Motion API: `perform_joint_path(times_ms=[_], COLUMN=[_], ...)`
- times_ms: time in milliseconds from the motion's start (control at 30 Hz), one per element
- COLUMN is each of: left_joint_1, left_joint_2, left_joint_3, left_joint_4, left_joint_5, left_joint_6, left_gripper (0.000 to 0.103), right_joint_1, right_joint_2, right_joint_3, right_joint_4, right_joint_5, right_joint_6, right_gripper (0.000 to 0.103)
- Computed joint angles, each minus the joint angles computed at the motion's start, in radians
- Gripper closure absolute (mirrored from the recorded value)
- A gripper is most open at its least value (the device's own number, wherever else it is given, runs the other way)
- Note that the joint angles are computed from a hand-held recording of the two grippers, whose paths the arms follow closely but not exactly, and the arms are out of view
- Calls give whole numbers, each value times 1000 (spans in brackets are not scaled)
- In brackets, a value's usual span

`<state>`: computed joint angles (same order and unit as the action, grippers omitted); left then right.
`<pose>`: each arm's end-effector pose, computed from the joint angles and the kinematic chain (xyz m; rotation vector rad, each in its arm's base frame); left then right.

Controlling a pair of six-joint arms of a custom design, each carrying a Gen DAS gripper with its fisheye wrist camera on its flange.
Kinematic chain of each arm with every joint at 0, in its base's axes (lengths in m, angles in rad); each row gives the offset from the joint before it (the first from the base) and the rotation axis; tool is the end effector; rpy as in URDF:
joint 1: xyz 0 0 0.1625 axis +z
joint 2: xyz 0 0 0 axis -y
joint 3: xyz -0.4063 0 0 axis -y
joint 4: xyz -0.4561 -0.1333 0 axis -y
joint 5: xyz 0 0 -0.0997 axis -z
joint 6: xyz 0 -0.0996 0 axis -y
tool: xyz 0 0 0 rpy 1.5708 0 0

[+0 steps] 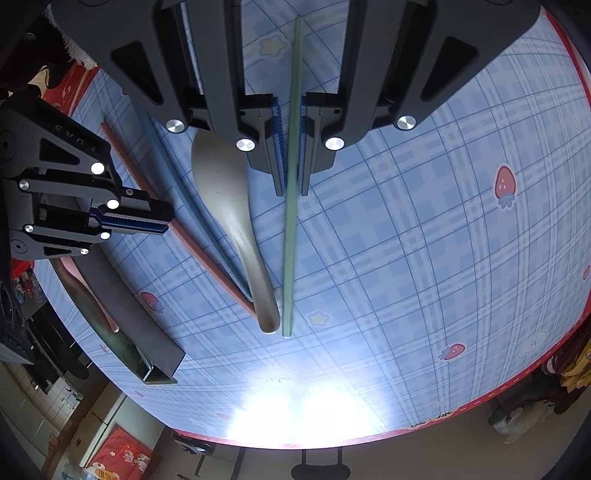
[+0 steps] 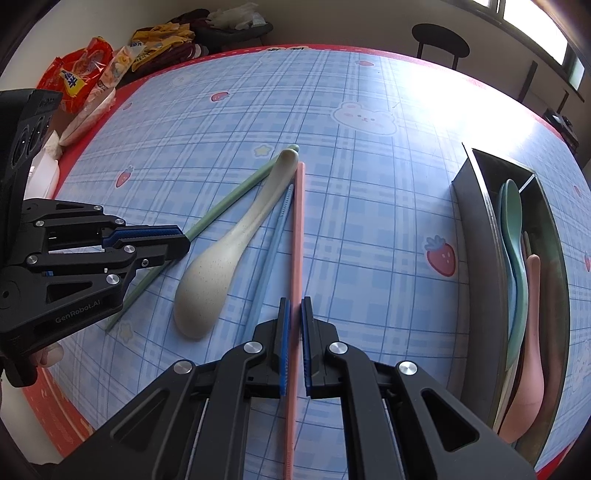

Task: Organize utensils
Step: 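Carry the green and pink chopsticks with both tools over the caddy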

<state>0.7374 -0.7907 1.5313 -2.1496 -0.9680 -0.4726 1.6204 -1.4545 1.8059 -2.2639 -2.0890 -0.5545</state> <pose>-0.3962 -0.6162 0.0465 0.5207 2.4967 -0.3174 0.1135 -0.5934 0.3609 0.6465 -2.4663 0.2569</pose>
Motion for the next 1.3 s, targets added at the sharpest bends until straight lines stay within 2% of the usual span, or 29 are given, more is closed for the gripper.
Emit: perform_joint_path(times_ms=[100,167,267,467,700,967,1300], left_joint_1=[6,13,12,-16,-68,-110,-143], left_joint_2=[-24,-54,-94,-210,-298,-312,-243], left_joint_3=[29,63,111,236,312,310,200], left_joint_4=[-36,-65,-103,-218,-232,-219,-179], left_joint_5=[-21,-41,-59,-81,-77,-58,-16], left_joint_6=[-24,-59,-120,-243,-310,-337,-322], left_gripper=[92,93,93,93,93,93,93], right_joint_1=[-5,-14,-21,-42,-63,-70,-106], right_joint_2=[3,-1,-26,-94,-154,-184,-235], right_joint_3=[-14,-26,-17,-4,2,-5,-13], right_joint_4=[24,61,71,107,122,105,110], right_joint_5=[13,42,78,181,263,312,366], right_joint_6=[26,63,75,110,123,122,122], right_gripper=[96,97,97,97,97,97,97])
